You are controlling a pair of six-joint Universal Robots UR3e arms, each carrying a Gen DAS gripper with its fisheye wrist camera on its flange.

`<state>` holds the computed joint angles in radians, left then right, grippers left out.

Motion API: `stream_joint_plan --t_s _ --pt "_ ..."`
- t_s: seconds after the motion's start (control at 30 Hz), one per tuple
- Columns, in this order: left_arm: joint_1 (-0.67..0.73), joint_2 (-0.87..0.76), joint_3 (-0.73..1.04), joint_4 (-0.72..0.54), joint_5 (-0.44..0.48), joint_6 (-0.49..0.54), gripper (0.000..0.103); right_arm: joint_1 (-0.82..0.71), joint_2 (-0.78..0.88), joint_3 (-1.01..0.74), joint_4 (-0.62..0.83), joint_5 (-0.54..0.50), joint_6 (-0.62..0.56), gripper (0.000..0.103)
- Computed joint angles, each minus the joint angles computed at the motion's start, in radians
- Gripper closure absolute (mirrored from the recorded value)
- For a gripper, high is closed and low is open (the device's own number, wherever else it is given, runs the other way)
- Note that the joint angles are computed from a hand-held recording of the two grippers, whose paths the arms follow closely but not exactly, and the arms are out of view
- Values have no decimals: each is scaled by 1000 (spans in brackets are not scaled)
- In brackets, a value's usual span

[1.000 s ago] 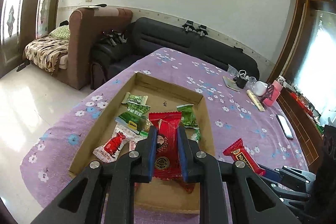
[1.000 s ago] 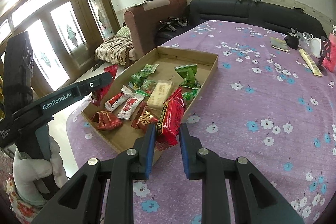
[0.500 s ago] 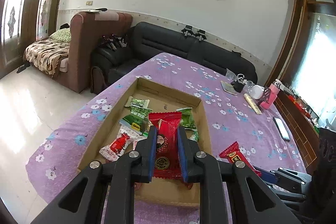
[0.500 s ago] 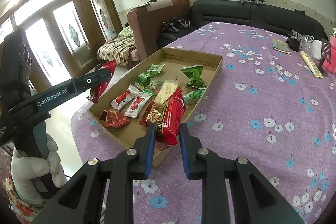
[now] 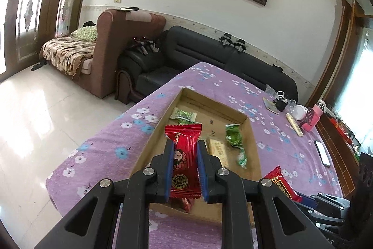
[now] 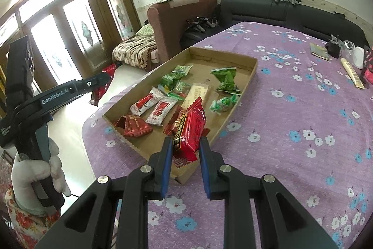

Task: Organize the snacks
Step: 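Lower both red packets into the tray and open both grippers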

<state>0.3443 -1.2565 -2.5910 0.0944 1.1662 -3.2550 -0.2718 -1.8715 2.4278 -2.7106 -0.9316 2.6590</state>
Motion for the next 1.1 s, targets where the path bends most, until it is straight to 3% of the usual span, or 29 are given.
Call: stream_joint_plan --t_s 0.37,0.7,0.9,1.1 --pt "-71 -182 128 40 -5 -1 84 125 288 -260 -60 -78 101 81" --pt "-152 -355 312 13 15 1 84 166 635 -663 54 -115 232 81" --pt "-190 -432 339 12 32 -2 84 186 747 -829 138 -116 269 81" --pt "-210 -457 337 30 60 -17 84 208 767 -865 137 -126 272 81"
